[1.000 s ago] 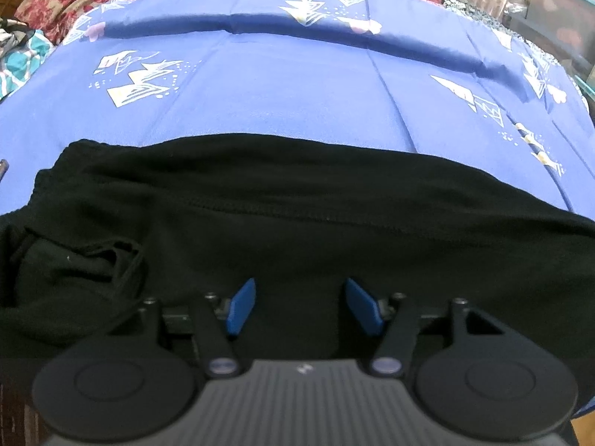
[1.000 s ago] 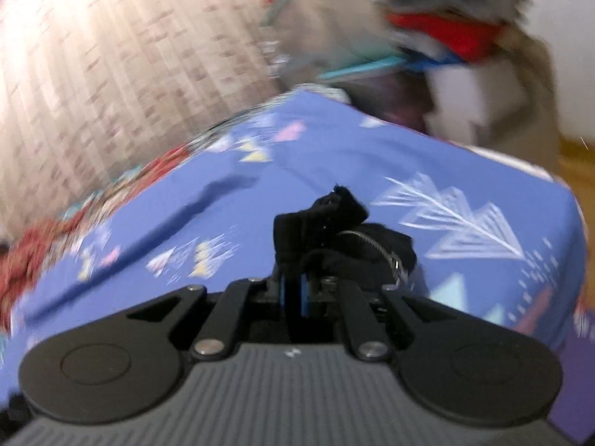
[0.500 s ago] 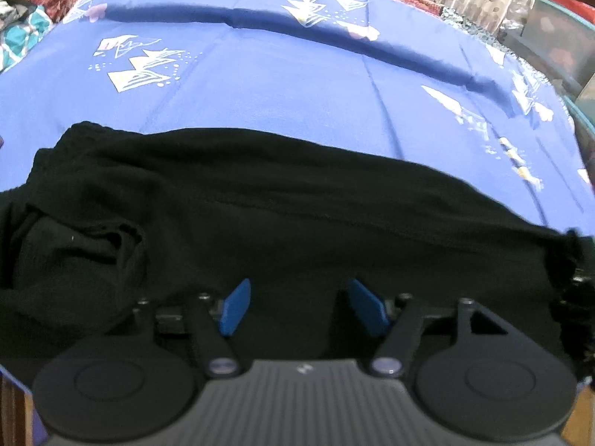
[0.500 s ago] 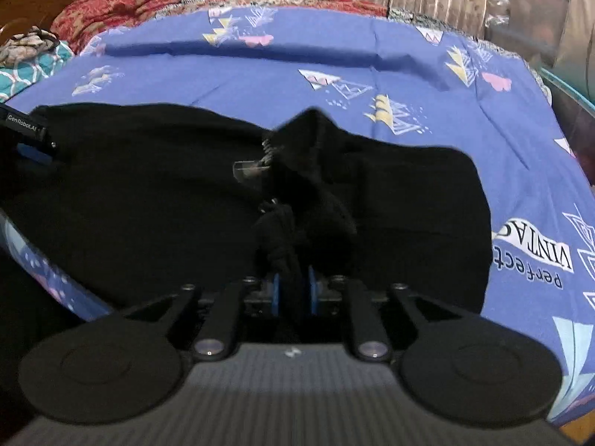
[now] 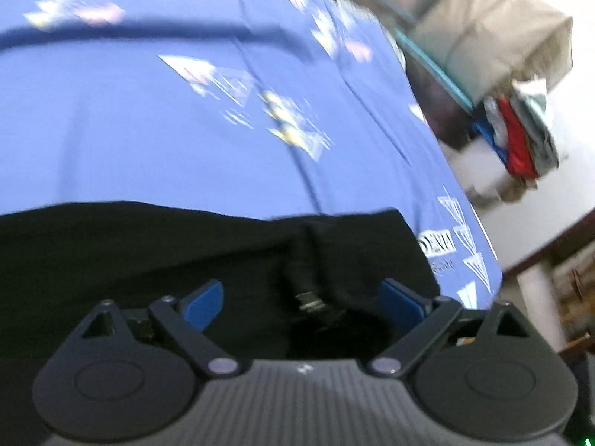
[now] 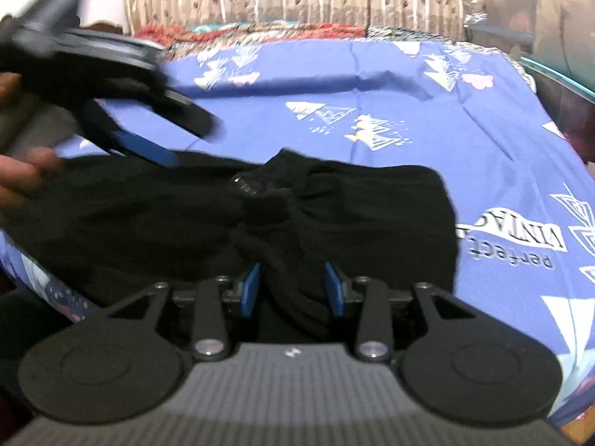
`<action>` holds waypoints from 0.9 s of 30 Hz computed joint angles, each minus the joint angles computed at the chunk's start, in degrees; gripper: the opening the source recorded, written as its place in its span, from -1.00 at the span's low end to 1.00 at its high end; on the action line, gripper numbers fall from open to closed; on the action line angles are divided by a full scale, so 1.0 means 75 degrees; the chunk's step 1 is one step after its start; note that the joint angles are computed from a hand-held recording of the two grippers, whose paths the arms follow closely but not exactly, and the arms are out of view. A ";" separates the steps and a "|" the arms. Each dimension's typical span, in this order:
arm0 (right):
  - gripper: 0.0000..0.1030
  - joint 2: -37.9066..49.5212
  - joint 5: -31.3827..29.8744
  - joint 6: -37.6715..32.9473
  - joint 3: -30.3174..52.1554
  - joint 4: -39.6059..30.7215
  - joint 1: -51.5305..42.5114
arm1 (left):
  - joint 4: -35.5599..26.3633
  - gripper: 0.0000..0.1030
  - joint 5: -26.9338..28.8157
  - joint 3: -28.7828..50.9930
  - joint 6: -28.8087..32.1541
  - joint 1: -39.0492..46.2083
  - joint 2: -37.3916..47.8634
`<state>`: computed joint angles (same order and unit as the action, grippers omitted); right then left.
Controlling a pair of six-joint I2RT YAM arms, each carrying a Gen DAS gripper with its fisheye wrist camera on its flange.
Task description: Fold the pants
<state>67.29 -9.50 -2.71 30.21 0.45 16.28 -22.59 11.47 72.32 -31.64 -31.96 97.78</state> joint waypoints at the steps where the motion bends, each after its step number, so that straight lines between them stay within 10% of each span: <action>1: -0.19 -0.0187 -0.0075 0.0023 -0.0099 0.0020 -0.0159 | -0.0067 0.88 0.0177 0.0362 -0.0050 -0.0051 0.0440; 11: -0.26 0.0712 -0.1603 0.1338 -0.0262 0.0857 -0.2523 | -0.0350 -0.68 -0.0569 0.1027 -0.0216 -0.0946 0.1315; 15: -0.62 0.0910 -0.2438 0.1990 -0.0278 0.1263 -0.2755 | -0.0234 -0.70 -0.0741 0.0159 -0.0668 -0.0902 0.0300; 27: -0.27 0.0031 -0.1581 0.2350 -0.0741 0.1987 -0.2164 | -0.0219 -0.40 -0.1084 0.0229 -0.0667 -0.0934 0.0867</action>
